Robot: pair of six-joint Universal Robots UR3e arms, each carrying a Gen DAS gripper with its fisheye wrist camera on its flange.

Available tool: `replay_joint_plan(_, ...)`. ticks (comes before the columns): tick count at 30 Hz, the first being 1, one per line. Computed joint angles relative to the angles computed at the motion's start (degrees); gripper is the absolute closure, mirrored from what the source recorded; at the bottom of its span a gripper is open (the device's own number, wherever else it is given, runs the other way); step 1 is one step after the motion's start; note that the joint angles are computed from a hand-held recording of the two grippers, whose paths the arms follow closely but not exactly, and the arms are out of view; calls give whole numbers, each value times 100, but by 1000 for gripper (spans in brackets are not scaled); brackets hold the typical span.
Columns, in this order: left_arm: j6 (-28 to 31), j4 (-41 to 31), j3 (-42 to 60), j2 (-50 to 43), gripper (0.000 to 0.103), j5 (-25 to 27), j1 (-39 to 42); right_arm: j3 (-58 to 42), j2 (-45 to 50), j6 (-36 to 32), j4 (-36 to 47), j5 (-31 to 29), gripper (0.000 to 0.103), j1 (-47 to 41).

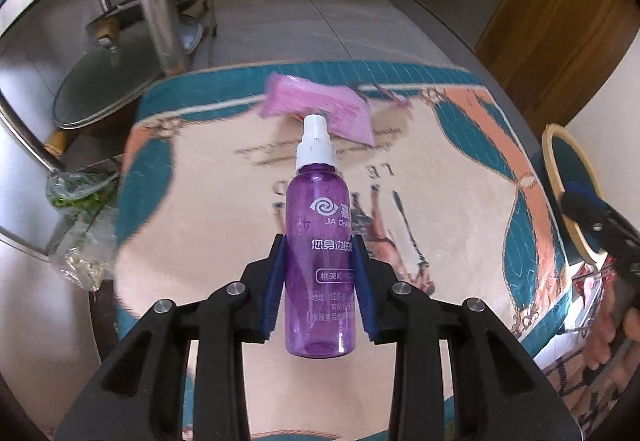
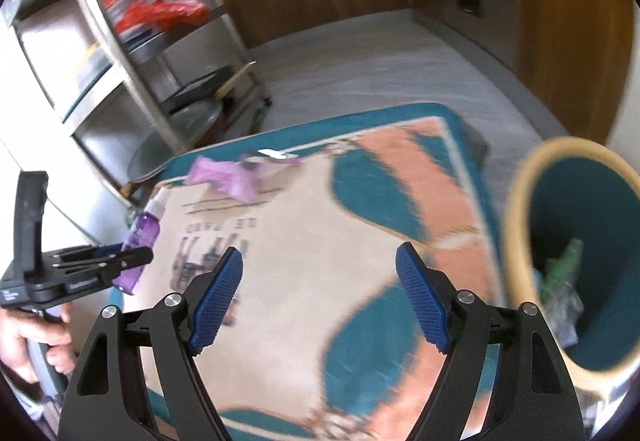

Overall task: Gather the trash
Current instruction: 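Grasp the pink wrapper with the right gripper while the left holds the purple bottle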

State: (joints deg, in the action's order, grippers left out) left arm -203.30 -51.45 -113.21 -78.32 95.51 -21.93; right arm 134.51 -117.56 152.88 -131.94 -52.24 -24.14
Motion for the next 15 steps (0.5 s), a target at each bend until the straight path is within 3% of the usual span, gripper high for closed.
replay_joint_plan(7,10,443,-778,1038,71,-460,914,-1075,2424,1253,-2148,-817,23,2075)
replay_joint_plan(15,20,874,-1312,1476,71,-1355,1782,-3024,4446,1241,-2422,-1727,23,3472)
